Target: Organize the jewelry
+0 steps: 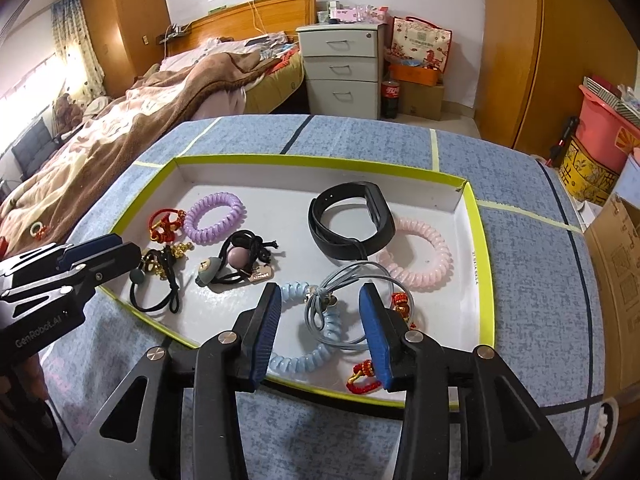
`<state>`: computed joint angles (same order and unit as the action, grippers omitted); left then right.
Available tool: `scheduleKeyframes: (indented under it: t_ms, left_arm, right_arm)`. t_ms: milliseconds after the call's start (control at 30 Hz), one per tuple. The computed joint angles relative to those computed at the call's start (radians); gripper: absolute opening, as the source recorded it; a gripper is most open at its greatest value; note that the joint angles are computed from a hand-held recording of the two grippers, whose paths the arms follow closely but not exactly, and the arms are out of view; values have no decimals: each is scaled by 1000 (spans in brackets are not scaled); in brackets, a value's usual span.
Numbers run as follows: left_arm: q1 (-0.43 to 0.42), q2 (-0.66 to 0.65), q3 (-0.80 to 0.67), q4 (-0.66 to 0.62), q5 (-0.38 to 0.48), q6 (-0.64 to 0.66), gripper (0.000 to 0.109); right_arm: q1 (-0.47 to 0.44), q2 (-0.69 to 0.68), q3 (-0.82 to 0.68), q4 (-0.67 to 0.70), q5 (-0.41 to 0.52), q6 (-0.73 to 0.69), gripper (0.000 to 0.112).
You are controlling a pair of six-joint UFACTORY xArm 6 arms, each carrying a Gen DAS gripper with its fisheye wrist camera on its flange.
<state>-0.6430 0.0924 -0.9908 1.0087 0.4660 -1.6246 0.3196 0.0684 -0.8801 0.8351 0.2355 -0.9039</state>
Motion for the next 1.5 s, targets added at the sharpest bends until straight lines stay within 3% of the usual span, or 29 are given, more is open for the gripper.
scheduleKeyframes:
  t_ms: [300,500,600,767,1000,1200,1500]
  left_arm:
    - [-33,-30,15,23,46,-38,42]
    - [-85,-69,40,76,126,-122,47]
    - [-120,-81,43,103,186,-161,47]
    - [-188,-107,47,156,291,-226,47]
    - [-243,-122,52,182,362,-271,47]
    - [-265,-128,64,184,372,-308,47]
    - [-285,-125,62,192,380,-308,47]
  right_arm:
    - [13,-62,47,111,-18,-77,43]
    - [52,-153,128,253,-103,-177,44]
    - [81,-197,157,406,-153,-293,44]
    - [132,-257,171,783,-243,-625,45]
    - [149,-313,191,1019,-264,-841,45]
    - [151,-342,201,1130,-266,-939,45]
    - [158,-352,210,1146,-271,-945,45]
